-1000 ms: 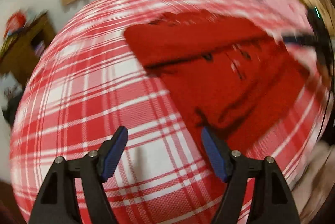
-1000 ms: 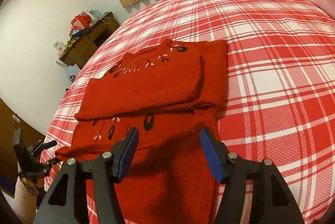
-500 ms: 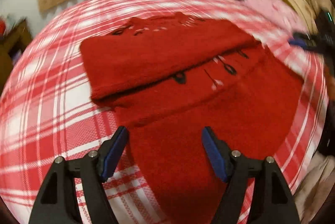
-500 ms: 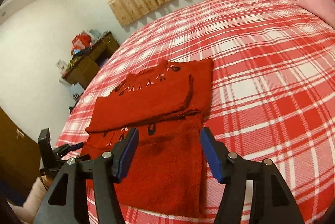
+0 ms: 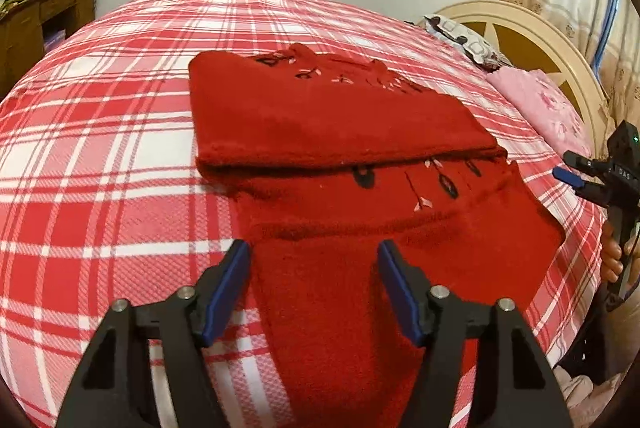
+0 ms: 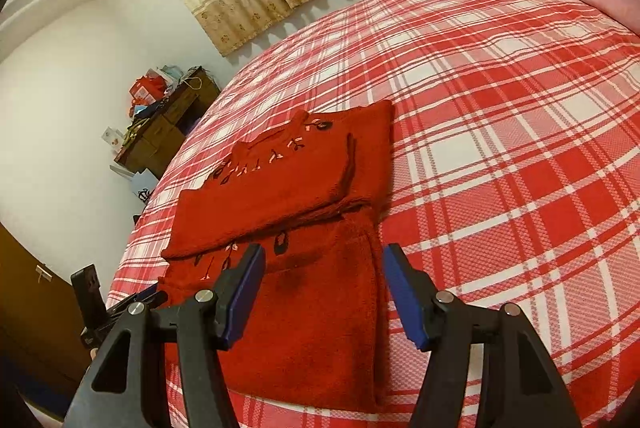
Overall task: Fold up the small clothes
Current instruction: 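Grasp the sweater hem edge with the left and right grippers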
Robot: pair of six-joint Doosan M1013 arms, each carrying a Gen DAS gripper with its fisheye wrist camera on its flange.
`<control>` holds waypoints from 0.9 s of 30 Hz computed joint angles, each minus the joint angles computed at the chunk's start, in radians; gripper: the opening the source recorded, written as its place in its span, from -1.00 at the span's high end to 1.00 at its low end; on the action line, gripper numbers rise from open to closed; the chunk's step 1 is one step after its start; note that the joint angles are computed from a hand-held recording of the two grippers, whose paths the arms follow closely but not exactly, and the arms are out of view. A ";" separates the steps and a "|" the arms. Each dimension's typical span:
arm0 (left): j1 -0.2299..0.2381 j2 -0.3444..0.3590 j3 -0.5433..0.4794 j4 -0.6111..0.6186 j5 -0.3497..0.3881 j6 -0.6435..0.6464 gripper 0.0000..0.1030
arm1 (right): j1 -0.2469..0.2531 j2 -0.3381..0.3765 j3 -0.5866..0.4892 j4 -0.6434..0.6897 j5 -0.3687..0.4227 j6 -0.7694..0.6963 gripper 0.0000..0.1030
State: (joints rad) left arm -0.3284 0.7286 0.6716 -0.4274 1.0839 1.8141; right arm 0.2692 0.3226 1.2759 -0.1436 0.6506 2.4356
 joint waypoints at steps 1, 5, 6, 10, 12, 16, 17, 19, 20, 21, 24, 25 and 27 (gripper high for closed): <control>0.000 -0.011 0.020 -0.001 -0.023 -0.001 -0.10 | -0.002 0.000 0.001 0.004 0.003 0.002 -0.21; 0.002 -0.040 0.071 -0.033 -0.083 0.009 0.13 | -0.010 0.000 0.015 0.036 -0.002 0.011 -0.21; 0.002 -0.042 0.076 -0.042 -0.085 0.015 0.14 | -0.012 0.001 0.016 0.044 -0.003 0.009 -0.21; -0.017 -0.067 0.111 0.031 -0.135 0.034 0.23 | -0.012 0.000 0.020 0.048 -0.001 0.008 -0.21; -0.021 -0.077 0.128 0.035 -0.158 0.060 0.23 | -0.014 0.000 0.022 0.059 0.001 0.006 -0.21; -0.020 -0.066 0.118 0.000 -0.127 0.098 0.23 | -0.020 -0.001 0.031 0.093 -0.007 0.002 -0.21; -0.019 -0.059 0.110 -0.004 -0.110 0.098 0.23 | -0.020 -0.001 0.032 0.095 -0.008 0.001 -0.21; -0.027 -0.054 0.105 0.057 -0.113 0.062 0.21 | -0.019 -0.004 0.036 0.085 -0.013 0.004 -0.21; -0.028 -0.055 0.110 0.079 -0.126 0.043 0.21 | -0.018 -0.006 0.039 0.080 -0.017 0.005 -0.21; -0.025 -0.052 0.105 0.083 -0.127 0.024 0.21 | -0.017 -0.008 0.041 0.074 -0.021 0.006 -0.20; -0.004 -0.030 0.069 0.015 -0.091 -0.020 0.21 | -0.016 -0.012 0.043 0.057 -0.022 0.010 -0.21; 0.000 -0.029 0.070 -0.003 -0.090 -0.023 0.21 | -0.016 -0.011 0.042 0.052 -0.017 0.012 -0.21; 0.000 -0.029 0.071 -0.012 -0.090 -0.022 0.21 | -0.017 -0.009 0.040 0.062 -0.016 0.010 -0.21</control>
State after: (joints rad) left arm -0.3285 0.6999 0.7422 -0.4391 0.9938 1.7923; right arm 0.2521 0.3135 1.3163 -0.0815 0.6351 2.4453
